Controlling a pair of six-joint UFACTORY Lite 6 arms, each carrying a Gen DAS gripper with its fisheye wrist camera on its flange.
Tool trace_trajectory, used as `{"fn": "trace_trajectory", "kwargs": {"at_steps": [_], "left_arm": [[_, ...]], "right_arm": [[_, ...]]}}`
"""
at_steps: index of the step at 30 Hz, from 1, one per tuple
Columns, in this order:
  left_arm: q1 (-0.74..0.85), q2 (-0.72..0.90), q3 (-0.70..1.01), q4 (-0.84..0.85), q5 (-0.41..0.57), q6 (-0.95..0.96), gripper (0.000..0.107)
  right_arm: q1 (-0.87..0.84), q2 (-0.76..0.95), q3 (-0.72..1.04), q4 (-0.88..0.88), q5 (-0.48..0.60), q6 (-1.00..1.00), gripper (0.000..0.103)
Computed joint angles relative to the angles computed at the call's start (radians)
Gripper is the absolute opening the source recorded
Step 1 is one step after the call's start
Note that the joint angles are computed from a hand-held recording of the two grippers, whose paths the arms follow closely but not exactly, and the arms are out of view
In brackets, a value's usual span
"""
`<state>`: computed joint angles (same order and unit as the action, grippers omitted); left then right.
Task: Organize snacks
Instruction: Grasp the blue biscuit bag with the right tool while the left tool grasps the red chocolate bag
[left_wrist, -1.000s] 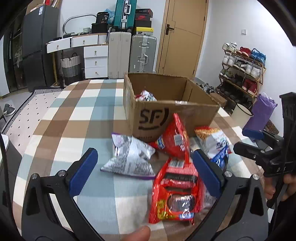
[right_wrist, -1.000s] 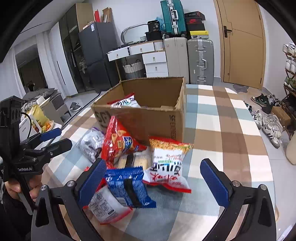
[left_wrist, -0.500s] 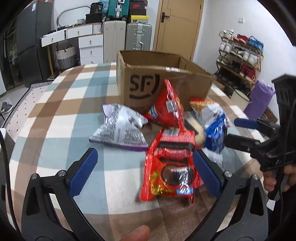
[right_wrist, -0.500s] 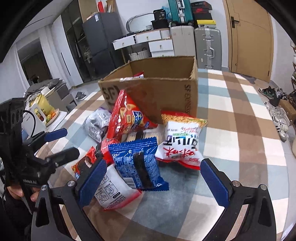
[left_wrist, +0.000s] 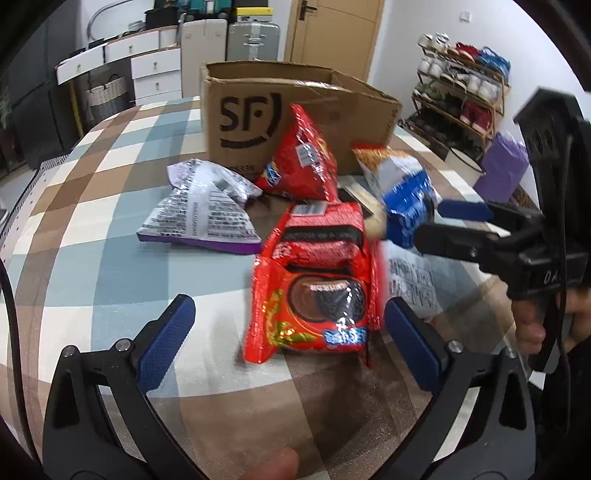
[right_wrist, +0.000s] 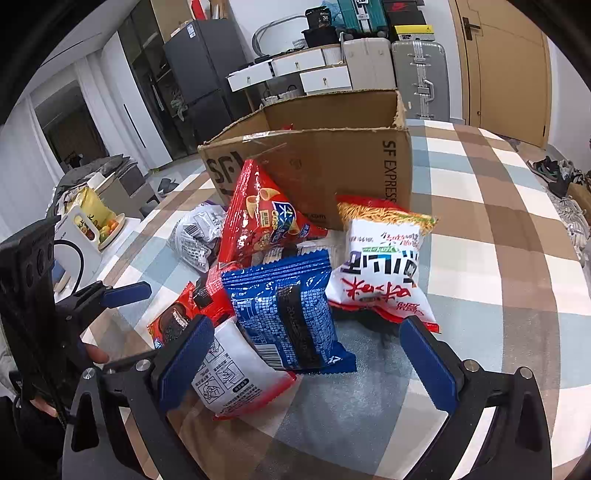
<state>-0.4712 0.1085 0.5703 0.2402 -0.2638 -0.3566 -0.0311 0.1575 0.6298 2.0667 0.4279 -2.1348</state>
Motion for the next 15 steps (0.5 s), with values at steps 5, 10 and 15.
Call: {"fn": "trace_trajectory", "kwargs": {"at_steps": [5,10,15], "left_arm": [[-0.006,0.026,0.013,0.008,-0.001,-0.001,0.102],[0.039,0.041,0.02,0.188,-0.01,-0.165,0.102],[0.066,0.083,0.052,0.329,-0.004,-0.307,0.102]], "right_arm": [[0.017,0.014,0.007,0.025,-0.019,-0.015,0.102],[0.007,0.034,0.012,0.014,-0.025,-0.008,0.1],[-0.022,0.085,0.037,-0.02,0.006,0.03,0.087]]}}
